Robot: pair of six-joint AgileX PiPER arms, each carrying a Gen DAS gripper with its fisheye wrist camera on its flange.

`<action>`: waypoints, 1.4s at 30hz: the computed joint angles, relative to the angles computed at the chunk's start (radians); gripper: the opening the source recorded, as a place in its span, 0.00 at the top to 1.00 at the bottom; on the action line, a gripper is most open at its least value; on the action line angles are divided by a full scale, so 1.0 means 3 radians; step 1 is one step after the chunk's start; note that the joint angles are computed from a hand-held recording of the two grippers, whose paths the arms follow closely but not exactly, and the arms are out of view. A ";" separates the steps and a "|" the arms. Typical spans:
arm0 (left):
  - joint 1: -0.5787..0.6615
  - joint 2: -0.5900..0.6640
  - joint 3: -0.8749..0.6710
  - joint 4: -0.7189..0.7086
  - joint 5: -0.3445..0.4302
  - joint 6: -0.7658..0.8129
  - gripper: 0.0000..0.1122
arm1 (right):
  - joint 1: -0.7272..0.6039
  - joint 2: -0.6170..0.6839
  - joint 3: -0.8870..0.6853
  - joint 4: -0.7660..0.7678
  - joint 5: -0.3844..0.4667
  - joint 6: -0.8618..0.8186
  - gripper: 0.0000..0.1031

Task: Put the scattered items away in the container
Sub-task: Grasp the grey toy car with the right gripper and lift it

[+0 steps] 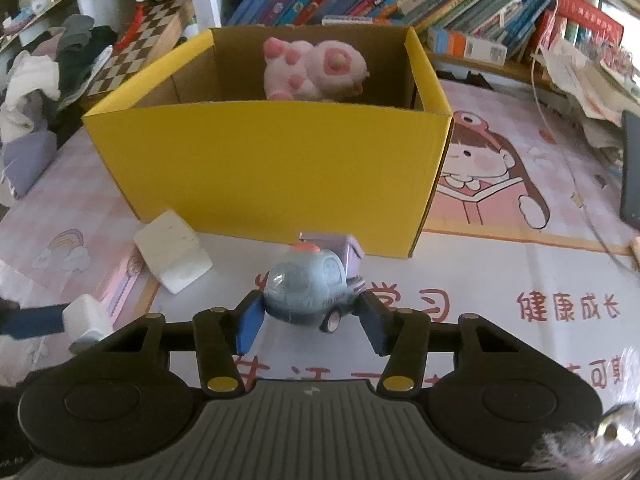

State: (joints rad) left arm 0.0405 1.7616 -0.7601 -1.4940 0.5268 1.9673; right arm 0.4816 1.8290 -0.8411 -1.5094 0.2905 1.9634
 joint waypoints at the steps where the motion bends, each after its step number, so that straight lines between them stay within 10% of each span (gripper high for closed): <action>1: 0.0003 -0.0010 0.0011 -0.0006 0.0016 0.0017 0.60 | 0.0021 -0.0034 0.0030 -0.0003 0.0002 0.0007 0.55; 23: 0.0089 -0.0134 0.0127 -0.0025 0.0114 0.0124 0.60 | -0.0015 0.0093 -0.0037 0.1185 -0.0026 -0.0905 0.51; 42: 0.0135 -0.0321 0.0007 0.0053 0.0286 -0.0128 0.60 | 0.0166 -0.0354 0.0210 0.0230 0.0069 -0.0225 0.58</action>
